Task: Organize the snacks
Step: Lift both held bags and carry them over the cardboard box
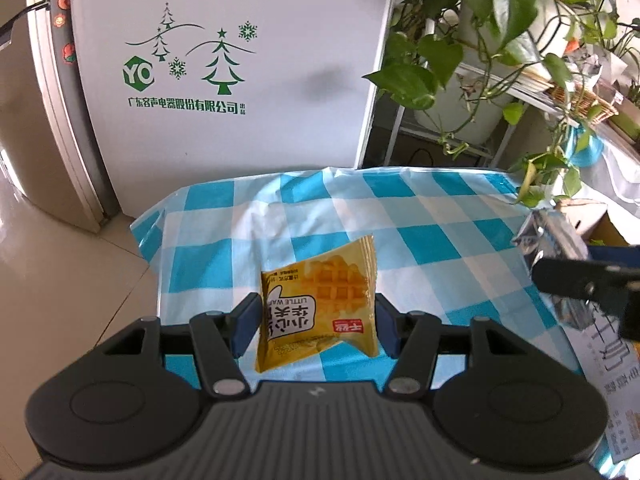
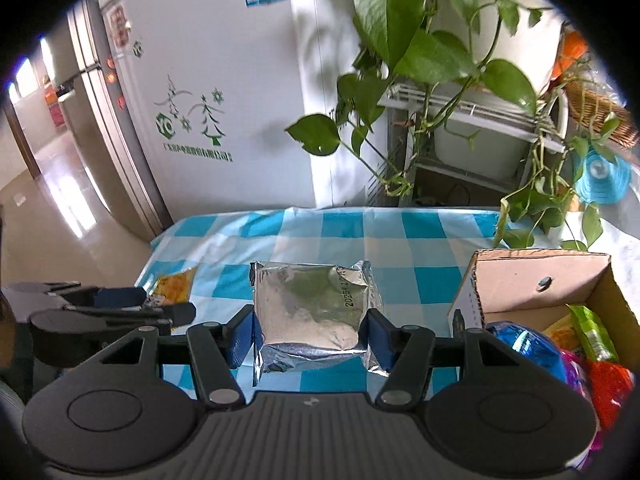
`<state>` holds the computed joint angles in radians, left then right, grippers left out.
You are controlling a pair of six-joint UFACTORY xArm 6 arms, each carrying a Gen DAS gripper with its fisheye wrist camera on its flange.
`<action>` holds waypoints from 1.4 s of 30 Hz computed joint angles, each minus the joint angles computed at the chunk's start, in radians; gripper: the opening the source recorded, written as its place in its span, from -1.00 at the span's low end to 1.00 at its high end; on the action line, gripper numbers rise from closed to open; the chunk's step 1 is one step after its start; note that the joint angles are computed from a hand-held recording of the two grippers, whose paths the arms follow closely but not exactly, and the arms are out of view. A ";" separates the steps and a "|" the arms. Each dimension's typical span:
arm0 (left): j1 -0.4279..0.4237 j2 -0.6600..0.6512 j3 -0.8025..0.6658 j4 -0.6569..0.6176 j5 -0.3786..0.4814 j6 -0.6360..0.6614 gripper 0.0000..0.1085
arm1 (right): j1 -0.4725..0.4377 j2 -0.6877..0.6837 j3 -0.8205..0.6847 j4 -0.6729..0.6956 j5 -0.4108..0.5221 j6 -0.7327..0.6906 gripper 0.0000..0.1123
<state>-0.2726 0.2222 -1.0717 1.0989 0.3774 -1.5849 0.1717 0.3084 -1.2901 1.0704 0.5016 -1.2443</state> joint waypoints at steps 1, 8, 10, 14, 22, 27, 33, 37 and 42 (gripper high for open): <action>-0.007 -0.009 0.012 0.009 0.002 -0.017 0.08 | -0.005 -0.014 0.013 0.015 0.007 -0.013 0.16; -0.052 -0.051 0.074 0.045 0.022 -0.073 0.08 | -0.028 -0.093 0.098 0.074 0.026 -0.075 0.16; -0.067 -0.061 0.089 0.055 0.035 -0.085 0.08 | -0.033 -0.104 0.108 0.083 0.029 -0.091 0.16; -0.086 -0.083 0.108 0.067 0.036 -0.130 0.08 | -0.047 -0.111 0.112 0.100 0.026 -0.105 0.16; -0.125 -0.102 0.083 0.107 0.050 -0.177 0.08 | -0.095 -0.130 0.104 0.176 0.038 -0.147 0.16; -0.157 -0.084 0.033 0.109 0.053 -0.170 0.08 | -0.142 -0.126 0.076 0.221 0.061 -0.157 0.16; -0.193 -0.035 -0.054 0.103 0.035 -0.143 0.08 | -0.197 -0.117 0.045 0.238 0.073 -0.154 0.16; -0.215 0.006 -0.116 0.085 0.014 -0.110 0.08 | -0.239 -0.104 0.019 0.248 0.080 -0.136 0.16; -0.244 0.068 -0.207 0.062 -0.009 -0.072 0.08 | -0.292 -0.084 -0.018 0.258 0.092 -0.104 0.17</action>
<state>-0.5164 0.2901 -1.2785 1.1606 0.3682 -1.6566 -0.1201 0.2246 -1.3079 1.3281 0.5932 -1.3479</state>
